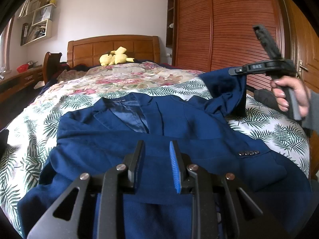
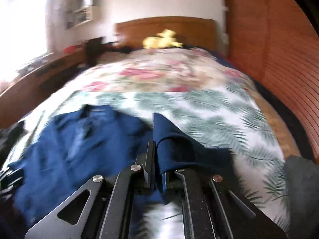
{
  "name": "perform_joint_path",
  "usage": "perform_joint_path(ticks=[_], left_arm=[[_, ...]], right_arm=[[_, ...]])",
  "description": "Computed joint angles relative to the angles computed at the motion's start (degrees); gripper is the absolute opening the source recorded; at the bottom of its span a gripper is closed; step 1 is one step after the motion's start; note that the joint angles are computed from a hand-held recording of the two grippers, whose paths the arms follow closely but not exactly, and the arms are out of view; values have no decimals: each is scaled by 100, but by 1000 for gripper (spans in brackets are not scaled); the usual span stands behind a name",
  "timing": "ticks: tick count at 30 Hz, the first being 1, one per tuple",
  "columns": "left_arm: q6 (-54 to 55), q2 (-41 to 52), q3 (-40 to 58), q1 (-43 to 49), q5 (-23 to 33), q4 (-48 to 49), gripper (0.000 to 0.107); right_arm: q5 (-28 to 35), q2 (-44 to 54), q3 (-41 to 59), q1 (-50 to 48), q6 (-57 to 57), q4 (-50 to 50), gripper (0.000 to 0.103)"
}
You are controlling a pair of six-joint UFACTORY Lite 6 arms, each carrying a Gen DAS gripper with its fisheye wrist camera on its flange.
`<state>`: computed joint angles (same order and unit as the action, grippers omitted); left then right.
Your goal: Fold large clothes
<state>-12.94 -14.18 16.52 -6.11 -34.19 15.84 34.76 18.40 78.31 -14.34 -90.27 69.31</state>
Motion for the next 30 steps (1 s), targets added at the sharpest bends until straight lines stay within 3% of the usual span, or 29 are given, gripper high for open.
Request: perform_joint_path(ticks=[6, 10, 13, 14, 16, 18, 30], left_arm=[[37, -25, 2, -19, 7, -36, 23], [-31, -64, -14, 13, 16, 46, 23], [-131, -89, -24, 61, 4, 167, 23], [-144, -103, -36, 70, -1, 186, 23], [-154, -124, -42, 69, 15, 203, 24], [-136, -144, -50, 69, 23, 195, 24], [370, -679, -266, -257, 311, -355, 24]], right_arm=[[-403, -1008, -1423, 730, 6, -168, 3], [-996, -1338, -2000, 1080, 232, -557, 3], [-1095, -1615, -2255, 1040, 213, -608, 5], [-1044, -1706, -2306, 997, 192, -592, 8], [-949, -1878, -2347, 895, 195, -640, 21], [-725, -1988, -2340, 727, 161, -622, 50], [-460, -1806, -1967, 120, 271, -492, 54]])
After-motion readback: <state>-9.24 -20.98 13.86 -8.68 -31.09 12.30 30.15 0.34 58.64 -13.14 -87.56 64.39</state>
